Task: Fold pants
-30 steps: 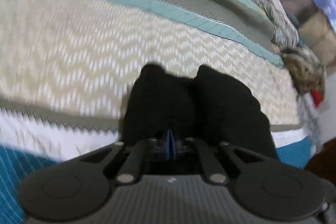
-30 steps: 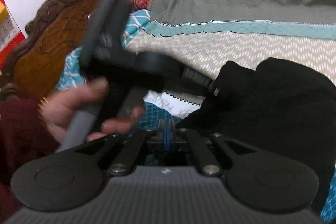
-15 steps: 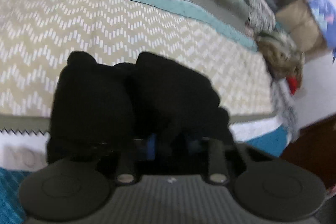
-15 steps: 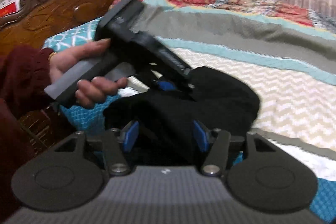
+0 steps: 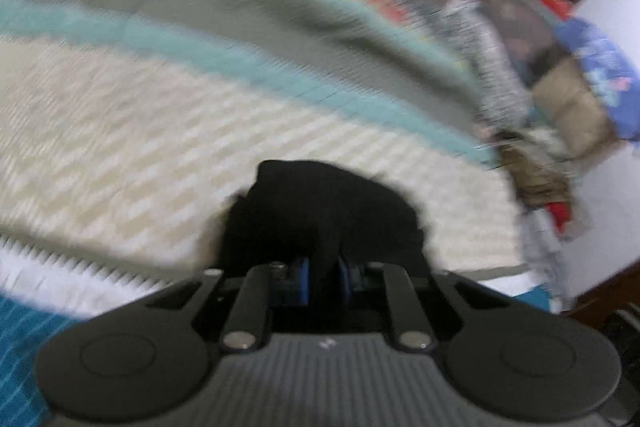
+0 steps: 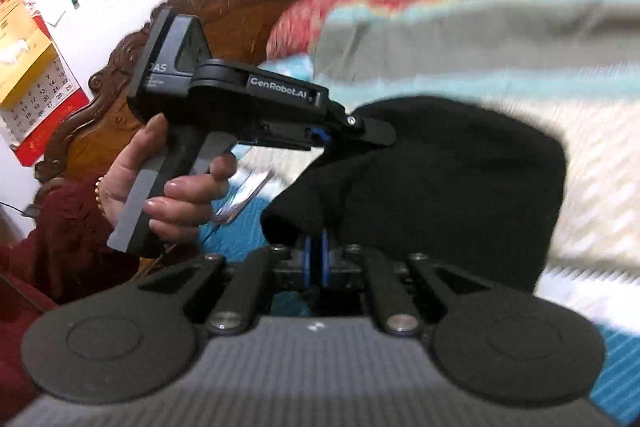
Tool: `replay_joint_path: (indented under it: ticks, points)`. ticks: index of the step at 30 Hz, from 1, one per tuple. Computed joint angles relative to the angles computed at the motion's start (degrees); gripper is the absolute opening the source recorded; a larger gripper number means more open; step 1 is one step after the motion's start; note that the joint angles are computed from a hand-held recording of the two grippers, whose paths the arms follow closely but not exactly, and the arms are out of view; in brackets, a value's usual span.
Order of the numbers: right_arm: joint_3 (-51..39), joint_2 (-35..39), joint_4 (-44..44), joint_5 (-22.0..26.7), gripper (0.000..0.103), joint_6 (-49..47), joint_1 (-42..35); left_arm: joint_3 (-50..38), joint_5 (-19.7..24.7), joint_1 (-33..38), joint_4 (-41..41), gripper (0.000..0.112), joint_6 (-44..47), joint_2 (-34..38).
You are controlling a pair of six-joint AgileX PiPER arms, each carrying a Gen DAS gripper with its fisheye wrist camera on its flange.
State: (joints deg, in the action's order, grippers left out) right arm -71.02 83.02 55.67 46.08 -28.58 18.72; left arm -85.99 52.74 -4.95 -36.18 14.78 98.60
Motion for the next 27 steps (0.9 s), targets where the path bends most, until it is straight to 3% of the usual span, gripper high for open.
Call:
replay_joint_path:
  ticks: [3, 6, 8, 10, 12, 19, 20, 22, 27]
  points:
    - [-0.25, 7.51, -0.97, -1.66, 0.006, 2.62, 3.26, 5.0, -5.61, -1.63, 4.63, 0.014, -1.14, 3.25]
    - [1.18, 7.34, -3.12, -9.07, 0.007, 2.56, 7.87, 11.42, -14.11, -2.38, -1.54, 0.017, 5.02, 4.42]
    - [-2.21, 7.78, -9.28, -8.88, 0.013, 5.46, 9.31, 10.54, -13.99, -2.77, -0.49, 0.019, 3.26, 4.56]
    - [-5.42, 8.97, -8.72, -4.75, 0.034, 4.26, 7.7, 9.74, -12.88, -2.58, 0.94, 0.022, 3.85, 4.06]
    - [-6.07, 7.43, -6.05, -1.45, 0.047, 2.86, 5.61, 10.55, -12.97, -2.21, 1.85, 0.027, 3.99, 1.71]
    - [-0.36, -0.8, -2.34, -2.25, 0.047, -0.3, -1.97, 12.89, -13.57, 0.2, -2.07, 0.029, 5.9, -6.98]
    - [-0.14, -0.43, -3.01, -3.85, 0.046, 0.67, -2.47, 12.86, -13.16, -0.12, -4.35, 0.029, 8.1, -7.83]
    - [1.56, -0.76, -5.05, -7.62, 0.028, 4.78, -2.56, 12.93, -12.07, -1.85, -8.46, 0.029, 13.07, -9.11]
    - [-4.13, 6.02, -5.03, -10.95, 0.026, 10.96, -2.79, 15.36, -10.99, -7.82, -9.59, 0.03, 20.74, -9.81]
